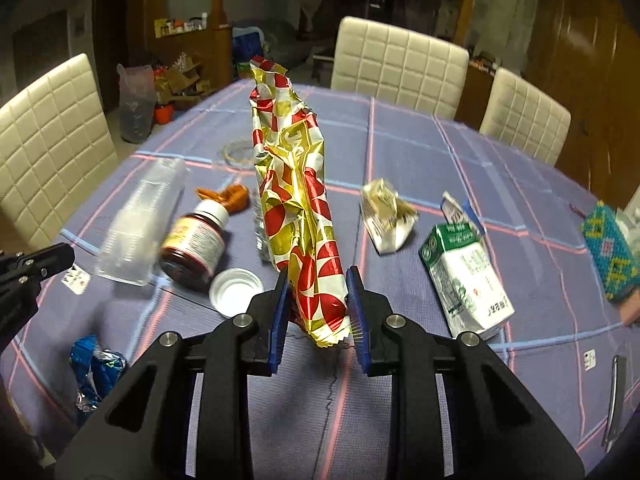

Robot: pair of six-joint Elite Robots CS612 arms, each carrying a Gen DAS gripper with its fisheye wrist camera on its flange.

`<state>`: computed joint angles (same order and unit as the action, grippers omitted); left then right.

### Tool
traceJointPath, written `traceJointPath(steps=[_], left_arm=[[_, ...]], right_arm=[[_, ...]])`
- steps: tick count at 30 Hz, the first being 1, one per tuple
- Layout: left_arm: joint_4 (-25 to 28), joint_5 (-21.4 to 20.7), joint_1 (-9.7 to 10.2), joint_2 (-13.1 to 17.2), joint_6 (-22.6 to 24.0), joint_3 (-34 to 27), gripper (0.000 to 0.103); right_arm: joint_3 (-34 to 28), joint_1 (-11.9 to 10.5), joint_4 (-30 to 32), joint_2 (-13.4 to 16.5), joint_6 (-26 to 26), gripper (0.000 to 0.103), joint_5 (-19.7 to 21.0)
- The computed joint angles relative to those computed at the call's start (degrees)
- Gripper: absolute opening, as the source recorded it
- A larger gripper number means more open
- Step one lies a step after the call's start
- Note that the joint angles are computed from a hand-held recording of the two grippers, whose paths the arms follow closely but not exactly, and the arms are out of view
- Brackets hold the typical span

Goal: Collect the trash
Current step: 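Grasp the blue crumpled wrapper with the left tool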

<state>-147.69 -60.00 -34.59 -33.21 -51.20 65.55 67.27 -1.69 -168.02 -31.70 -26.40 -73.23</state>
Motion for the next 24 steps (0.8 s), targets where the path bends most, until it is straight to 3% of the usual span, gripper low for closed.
traceJointPath(steps=[4, 8, 12, 19, 21, 22, 24], left_arm=[[-1.12, -7.52, 0.44, -0.05, 3.90, 0.42, 0.002], [3.03, -11.85, 0.86, 0.36, 1.71, -0.23, 0.003], [-0.11, -16.72, 1.10, 0.50, 1.49, 0.84, 0.003], [-11.14, -9.44, -0.41, -0.44, 1.98, 3.49, 0.003], [-17.54, -8.39, -0.83, 0.59, 6.29, 3.60, 0.003], [-17.82, -7.46, -1.07, 1.11, 8.24, 2.92, 0.003], [-13.12, -2.87, -1.74, 2.14, 9.58, 0.95, 0.002]], right_arm=[[0.85, -0.02, -0.48, -0.62, 0.31, 0.029, 0.33], [1.62, -0.18, -0.32, -1.03, 0.38, 0.029, 0.68], [3.53, -0.31, -1.39, -1.77, -1.01, 0.029, 1.03], [5.38, -1.26, -3.23, -2.80, -0.39, 0.029, 2.17], [5.82, -1.50, -3.82, -2.97, -0.09, 0.029, 2.24], [5.93, -1.63, -3.78, -3.03, -0.04, 0.029, 2.34], [6.15, -1.83, -3.81, -3.09, -0.05, 0.029, 2.44]])
